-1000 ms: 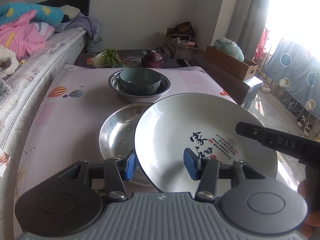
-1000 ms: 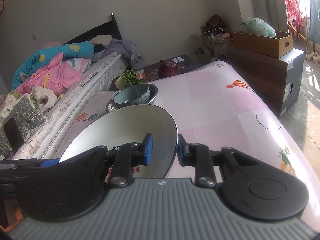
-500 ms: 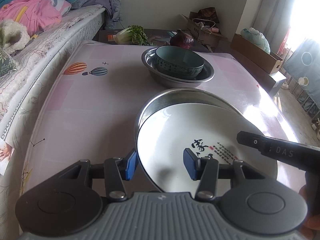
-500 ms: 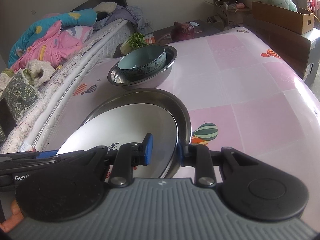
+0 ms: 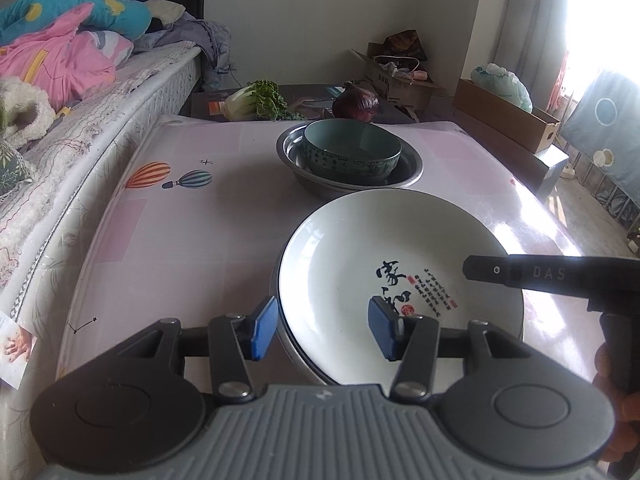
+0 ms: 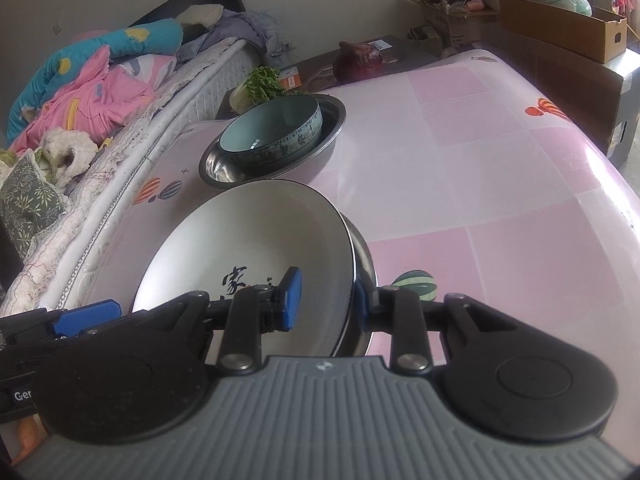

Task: Organize plates and bowls
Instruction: 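Lower the white plate into the wide steel bowl with both tools, then open both tools to release the plate inside the steel bowl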

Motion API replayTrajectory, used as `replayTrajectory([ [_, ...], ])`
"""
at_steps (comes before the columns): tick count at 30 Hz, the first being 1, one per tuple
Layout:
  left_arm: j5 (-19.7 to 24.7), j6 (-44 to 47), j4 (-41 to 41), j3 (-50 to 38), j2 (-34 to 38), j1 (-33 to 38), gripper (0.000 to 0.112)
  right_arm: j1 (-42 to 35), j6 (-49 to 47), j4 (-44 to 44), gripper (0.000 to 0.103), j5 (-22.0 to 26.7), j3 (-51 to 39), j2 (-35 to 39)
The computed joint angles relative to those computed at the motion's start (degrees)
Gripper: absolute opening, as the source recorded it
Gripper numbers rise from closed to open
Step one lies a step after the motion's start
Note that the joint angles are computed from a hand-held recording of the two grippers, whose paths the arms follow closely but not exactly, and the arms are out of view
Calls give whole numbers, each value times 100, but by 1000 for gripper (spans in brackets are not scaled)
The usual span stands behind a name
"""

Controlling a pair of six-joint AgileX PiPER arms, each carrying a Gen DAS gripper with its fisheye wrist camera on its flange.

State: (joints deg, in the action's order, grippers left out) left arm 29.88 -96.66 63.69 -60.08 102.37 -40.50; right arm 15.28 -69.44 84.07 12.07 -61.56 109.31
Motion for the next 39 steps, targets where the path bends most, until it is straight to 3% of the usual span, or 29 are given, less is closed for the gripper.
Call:
replayTrajectory([
  [3,102,-270,185,79,-94,-41,53,-111,715,-610,31,267,-142,50],
  [5,198,-388,293,104,-130,-98,55,-261,1385,-1141,40,644,-345,136],
  [9,455,-260,297,-9,-67,-235,56,-484,2960,-2429,44,1366,-869,231],
  [12,711,-28,128,-186,97,-316,56,-523,3485,-3035,45,1598,-1070,191],
  [15,724,-5,56,-208,147,-328,55,-479,3733,-3507,54,1463,-1055,57],
  [24,691,-110,67,-83,26,-428,56,-653,2634,-2478,55,1490,-745,-182],
  [27,460,215,-250,-117,38,-323,57,-545,2770,-2643,55,1560,-810,-43],
  [30,291,445,-471,-76,-42,-211,61,-517,2676,-2584,55,1613,-754,-61],
  [33,171,405,-355,2,-235,-52,72,-639,2355,-2292,55,1584,-761,-186],
  [39,-137,1153,-879,-342,-350,536,81,-954,2594,-2372,55,1660,-1426,-1],
])
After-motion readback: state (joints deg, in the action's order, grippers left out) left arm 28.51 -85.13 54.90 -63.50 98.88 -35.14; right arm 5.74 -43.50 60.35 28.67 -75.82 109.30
